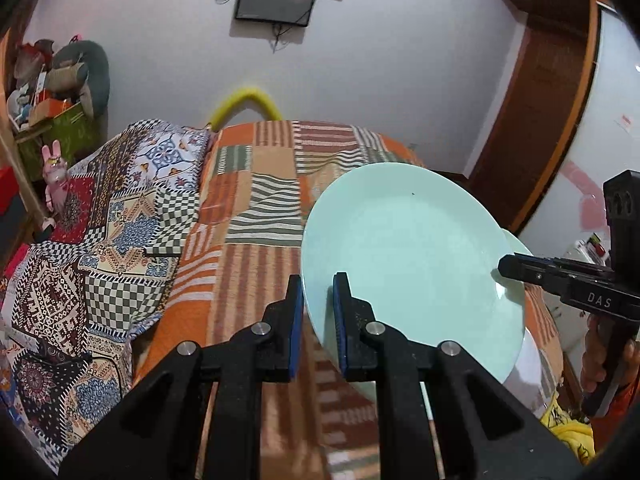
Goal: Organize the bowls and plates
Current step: 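Lift the mint-green plate with both grippers and carry it over the white plate, then lower the mint-green plate onto the white plate and open both grippers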
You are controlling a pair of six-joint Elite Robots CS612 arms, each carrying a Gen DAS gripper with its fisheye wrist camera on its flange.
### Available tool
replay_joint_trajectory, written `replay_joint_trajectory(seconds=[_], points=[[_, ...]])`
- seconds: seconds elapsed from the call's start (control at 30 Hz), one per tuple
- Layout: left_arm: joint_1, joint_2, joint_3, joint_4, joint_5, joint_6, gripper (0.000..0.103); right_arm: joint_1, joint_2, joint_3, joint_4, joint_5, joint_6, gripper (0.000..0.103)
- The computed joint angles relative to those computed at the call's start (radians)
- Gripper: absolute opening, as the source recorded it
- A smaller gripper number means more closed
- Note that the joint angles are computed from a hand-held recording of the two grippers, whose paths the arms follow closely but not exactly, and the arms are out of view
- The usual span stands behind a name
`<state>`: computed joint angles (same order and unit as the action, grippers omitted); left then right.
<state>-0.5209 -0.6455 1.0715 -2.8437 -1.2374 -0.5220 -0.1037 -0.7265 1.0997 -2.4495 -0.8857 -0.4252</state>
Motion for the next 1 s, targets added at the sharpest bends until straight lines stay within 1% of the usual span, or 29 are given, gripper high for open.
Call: replay_joint_trajectory(seconds=[0.1,0.2,0.43,0.53,0.63,0.87,1.0], points=[[-0.02,-0.006,0.007,0.003,0.011,0.005,0.013,-0.021,-0.027,0.054,-0.029,0.013,0.006,0.016],[-0.037,-0.004,-0.001,0.015,0.004,0.005,0.013,-0.04,-0.05,0.104,-0.069,0.012,0.014,0.016],[-0.069,0.027,-0.052,0.061,-0.03,0.014,0.013,-0.09,-0.082,0.186,-0.118,0.015,0.05,0.016],[-0.083,0.048,-0.087,0.105,-0.032,0.032,0.013,-0.106,-0.086,0.207,-0.117,0.005,0.065,0.016],[-0.089,0.071,-0.123,0.15,-0.053,0.039,0.013,-0.119,-0.085,0.221,-0.109,-0.008,0.078,0.016],[-0.102,0.118,-0.189,0.237,-0.078,0.047,0.014,-0.13,-0.075,0.234,-0.106,-0.055,0.115,0.017],[-0.1,0.142,-0.226,0.284,-0.108,0.035,0.014,-0.131,-0.066,0.23,-0.094,-0.078,0.124,0.017]])
